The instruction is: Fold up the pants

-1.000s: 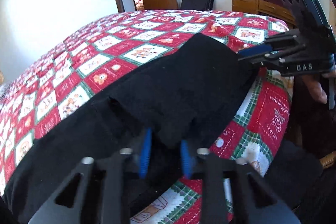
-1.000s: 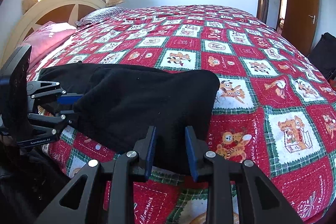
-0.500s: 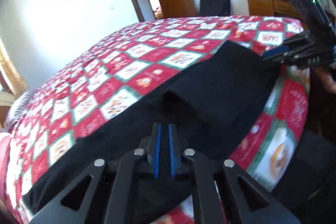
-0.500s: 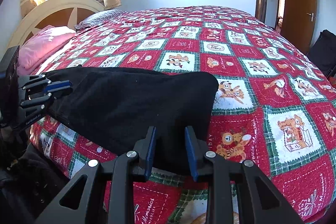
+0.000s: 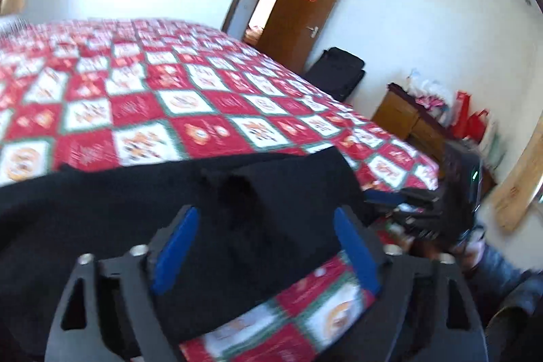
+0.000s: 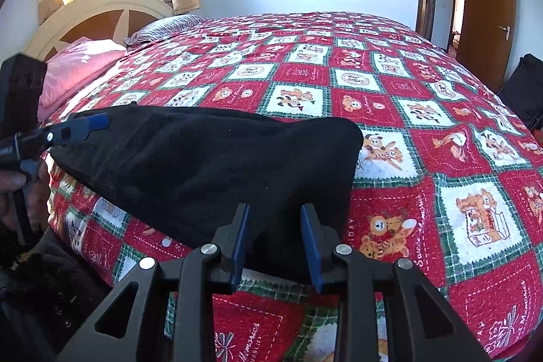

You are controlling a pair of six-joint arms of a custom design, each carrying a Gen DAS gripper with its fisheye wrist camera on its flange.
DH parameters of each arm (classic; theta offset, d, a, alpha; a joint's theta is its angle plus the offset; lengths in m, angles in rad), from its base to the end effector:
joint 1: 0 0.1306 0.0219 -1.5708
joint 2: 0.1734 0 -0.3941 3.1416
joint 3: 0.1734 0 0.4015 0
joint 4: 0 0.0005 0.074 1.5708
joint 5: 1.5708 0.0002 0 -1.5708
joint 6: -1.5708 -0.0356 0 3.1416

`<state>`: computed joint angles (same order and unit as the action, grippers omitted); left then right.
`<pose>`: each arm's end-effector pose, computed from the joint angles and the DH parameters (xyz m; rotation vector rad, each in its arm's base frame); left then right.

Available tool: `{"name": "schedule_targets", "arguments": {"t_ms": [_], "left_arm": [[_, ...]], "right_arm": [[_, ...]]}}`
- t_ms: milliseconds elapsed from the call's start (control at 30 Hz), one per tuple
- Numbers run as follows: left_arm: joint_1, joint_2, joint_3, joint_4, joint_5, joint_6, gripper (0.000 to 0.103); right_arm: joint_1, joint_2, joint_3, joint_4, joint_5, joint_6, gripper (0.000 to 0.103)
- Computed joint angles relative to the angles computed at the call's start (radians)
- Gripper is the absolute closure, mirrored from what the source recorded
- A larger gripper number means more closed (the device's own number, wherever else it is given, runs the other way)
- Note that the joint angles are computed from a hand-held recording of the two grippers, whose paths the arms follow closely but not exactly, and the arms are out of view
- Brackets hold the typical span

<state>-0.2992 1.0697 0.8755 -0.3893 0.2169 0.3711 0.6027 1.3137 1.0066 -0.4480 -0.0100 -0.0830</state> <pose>0.3604 -0.1197 0.3662 0.0498 2.2041 -0.6158 0.3719 0.2557 0.3267 -0.6094 2.2727 0.3528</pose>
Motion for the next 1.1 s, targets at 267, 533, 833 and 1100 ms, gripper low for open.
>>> {"name": "schedule_targets", "arguments": {"t_ms": [267,533,833,1100], "left_arm": [[-0.017,0.195,0.11,-0.094,0.137,0.064,0.095],[-0.024,0.089,0.09,-0.148,-0.026,-0.038,0.096],[-0.037,0.13,0.069,-0.161,0.02,-0.036,0.057],[-0.008,0.157,0.073,-0.102,-0.009,0.01,0.02]], "right_arm": [[0.009,-0.004,-0.007,0.01,0.029,0.008,0.07],[0.0,-0.018,-0.018,0.041,0.048,-0.018,0.07],[0.01,-0.002,-0.011,0.027,0.085,-0.003,0.069],[0.004,0.003,-0.01,0.023,0.091,-0.011,0.069]]}}
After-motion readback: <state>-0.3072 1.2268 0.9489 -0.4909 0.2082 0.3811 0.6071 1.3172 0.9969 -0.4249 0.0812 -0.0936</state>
